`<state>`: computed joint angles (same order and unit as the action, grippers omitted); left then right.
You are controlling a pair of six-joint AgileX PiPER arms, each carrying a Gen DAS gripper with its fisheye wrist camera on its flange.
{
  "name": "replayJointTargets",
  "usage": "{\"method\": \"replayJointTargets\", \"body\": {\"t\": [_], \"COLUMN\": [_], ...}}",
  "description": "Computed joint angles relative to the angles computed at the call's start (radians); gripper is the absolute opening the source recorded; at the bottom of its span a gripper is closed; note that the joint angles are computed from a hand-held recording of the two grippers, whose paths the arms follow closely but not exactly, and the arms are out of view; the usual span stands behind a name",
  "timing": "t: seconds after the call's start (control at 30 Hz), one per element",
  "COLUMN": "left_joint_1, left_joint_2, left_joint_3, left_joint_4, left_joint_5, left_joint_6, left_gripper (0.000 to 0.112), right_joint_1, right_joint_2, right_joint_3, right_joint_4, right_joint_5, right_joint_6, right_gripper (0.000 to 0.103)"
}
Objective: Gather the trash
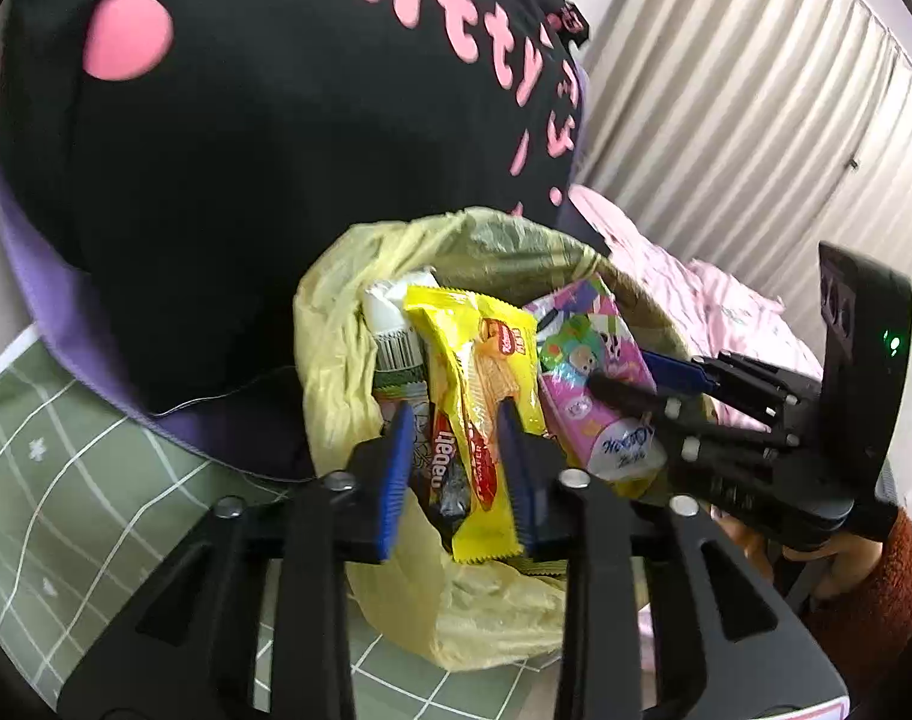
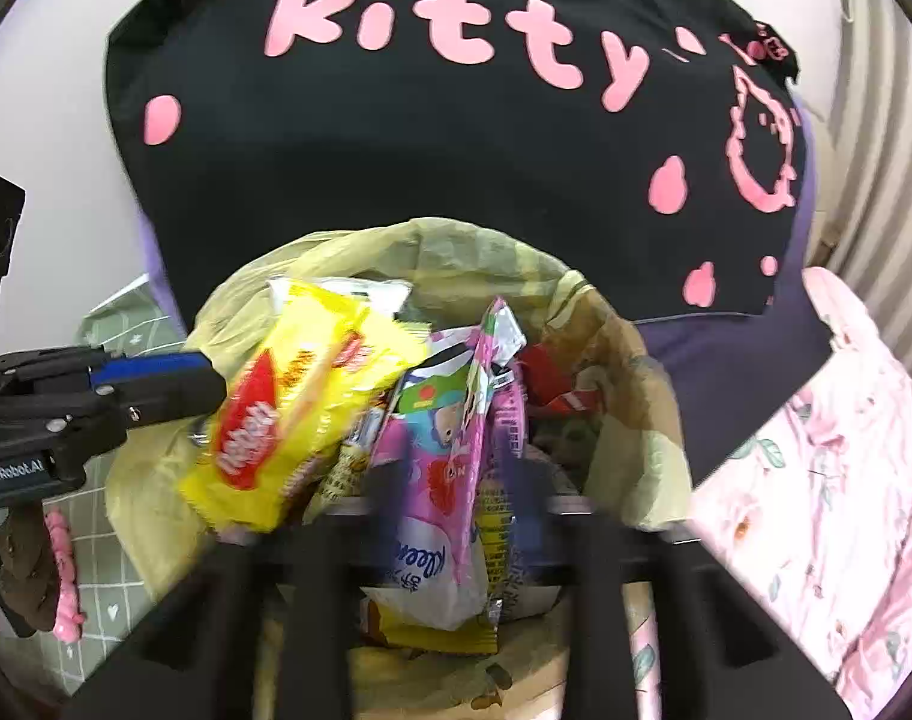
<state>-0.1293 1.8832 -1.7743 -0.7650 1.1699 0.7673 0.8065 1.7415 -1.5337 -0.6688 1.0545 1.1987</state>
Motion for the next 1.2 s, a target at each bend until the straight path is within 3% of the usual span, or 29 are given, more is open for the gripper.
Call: {"method": "replayJointTargets", "body": {"t": [0.13,0.37,0.53,0.7,0.93,1.07,1.2], "left_joint_1": [-0.007,-0.034,-0.074,-0.029,0.118,0.322,0.549], "left_joint_2": [-0.071,-0.257,-0.401,-0.653,-1.013,-1.124,-1.207], "left_joint_3": [0.08,0.332,0.501,0.734,0.953,0.97,0.978], "left_joint_4": [-0.007,0.03,0.139,0.269,0.487,0.504,0.419], "left_joint_5": [-0.061,-0.298,-0.44,-0.529,-0.502,-0.403,-0.343], "left_joint_6": [-0.048,-0.129,-0.202,-0.328,-0.458,-0.439,-0.313], "left_gripper": [0.045,0.064,0.065,0.065,0.065,0.065,0.065], "right_joint_1": [0.02,0.091,0.163,0.277,0.476,0.544,0.591], "right_joint_2": [-0.049,-0.156,-0.224,-0.233,-0.195,-0.144,-0.095], "right_joint_3": [0.068,0.182,0.249,0.239,0.201,0.156,0.112], "right_joint_4": [-0.025,-0.126,-0.173,-0.195,-0.285,-0.297,-0.317], "right_joint_5": [-0.039,-0.052,-0.049,-0.004,-0.017,-0.025,-0.024], "right_joint_6": [0.051,0.111,0.184,0.222,0.308,0.316,0.318], "right_gripper": [0.045,0.045,0.045,0.045,0.045,0.045,0.045]}}
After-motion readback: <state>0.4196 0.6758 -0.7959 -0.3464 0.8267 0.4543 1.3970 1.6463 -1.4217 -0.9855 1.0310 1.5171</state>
